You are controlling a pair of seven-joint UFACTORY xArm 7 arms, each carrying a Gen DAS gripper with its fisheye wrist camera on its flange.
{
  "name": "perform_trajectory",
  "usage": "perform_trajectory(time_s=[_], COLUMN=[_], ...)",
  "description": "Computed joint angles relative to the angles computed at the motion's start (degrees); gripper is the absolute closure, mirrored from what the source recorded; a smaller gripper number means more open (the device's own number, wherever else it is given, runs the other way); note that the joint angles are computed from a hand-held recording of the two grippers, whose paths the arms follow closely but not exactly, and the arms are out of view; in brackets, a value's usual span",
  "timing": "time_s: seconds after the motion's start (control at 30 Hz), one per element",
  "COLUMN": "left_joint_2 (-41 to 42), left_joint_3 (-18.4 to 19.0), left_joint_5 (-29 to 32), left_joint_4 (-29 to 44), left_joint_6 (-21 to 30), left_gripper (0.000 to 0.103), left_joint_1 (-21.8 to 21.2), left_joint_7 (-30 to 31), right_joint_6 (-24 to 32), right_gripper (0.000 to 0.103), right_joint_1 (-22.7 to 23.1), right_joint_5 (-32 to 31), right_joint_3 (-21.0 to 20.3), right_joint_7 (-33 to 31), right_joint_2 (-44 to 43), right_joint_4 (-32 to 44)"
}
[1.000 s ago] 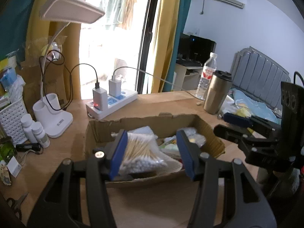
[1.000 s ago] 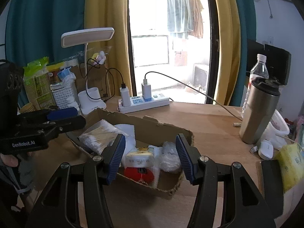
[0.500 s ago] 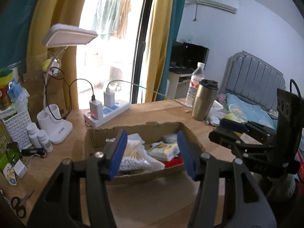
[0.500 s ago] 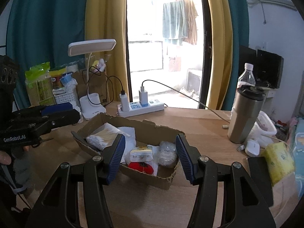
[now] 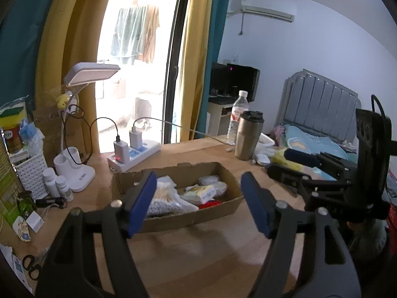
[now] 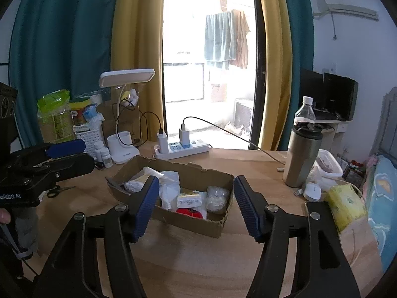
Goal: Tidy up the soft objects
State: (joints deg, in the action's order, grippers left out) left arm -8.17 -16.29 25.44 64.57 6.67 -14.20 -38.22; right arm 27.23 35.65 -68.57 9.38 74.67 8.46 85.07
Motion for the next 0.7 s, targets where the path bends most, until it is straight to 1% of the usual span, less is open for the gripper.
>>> perform_trajectory(time_s=[0.17,0.23,0.3,0.47,0.5,0.6,0.63,0.7], left_joint_2=[-2.5,-3.2,-3.8,-7.0,-7.8,-9.7,-10.8,-12.2], left_joint_3=[0.1,-0.4,-1.5,-6.9,-7.9,-10.2,-12.1,-14.0], left_joint_5=[-2.8,-3.5,-2.9,1.7,2.2,2.1,2.6,2.0], left_joint_4=[-2.8,-3.5,-4.3,-7.4,-8.2,-10.3,-11.5,-13.2], left_joint_6=[-0.8,-1.1,-1.2,-2.8,-3.6,-4.9,-5.9,-6.9], left_gripper=[0.03,0.03,0.03,0.029,0.029,0.027,0.026,0.017], left_joint_1=[-1.0,-0.8,0.2,5.8,6.9,9.4,11.6,13.8], left_joint_7=[1.0,1.5,1.2,-3.8,-4.9,-6.4,-7.9,-8.5], right_joint_6=[2.0,3.4,4.9,8.5,9.2,10.8,11.1,11.6], right_gripper=[0.034,0.034,0.034,0.034,0.034,0.033,0.033,0.033], right_joint_1=[0.7,1.1,1.2,0.7,0.7,0.5,0.5,0.6], right_joint_5=[-1.2,-4.3,-7.4,-10.7,-11.3,-11.9,-12.0,-12.3], right_joint_3=[1.0,1.6,2.4,4.6,5.0,6.2,6.4,7.0], right_joint_7=[1.7,5.4,9.0,14.5,16.0,17.8,18.2,18.9], right_joint_2=[-1.9,-2.9,-4.0,-5.8,-6.2,-6.8,-6.9,-7.1], right_joint_4=[-1.6,-2.7,-4.0,-6.7,-7.4,-8.9,-9.2,-10.0])
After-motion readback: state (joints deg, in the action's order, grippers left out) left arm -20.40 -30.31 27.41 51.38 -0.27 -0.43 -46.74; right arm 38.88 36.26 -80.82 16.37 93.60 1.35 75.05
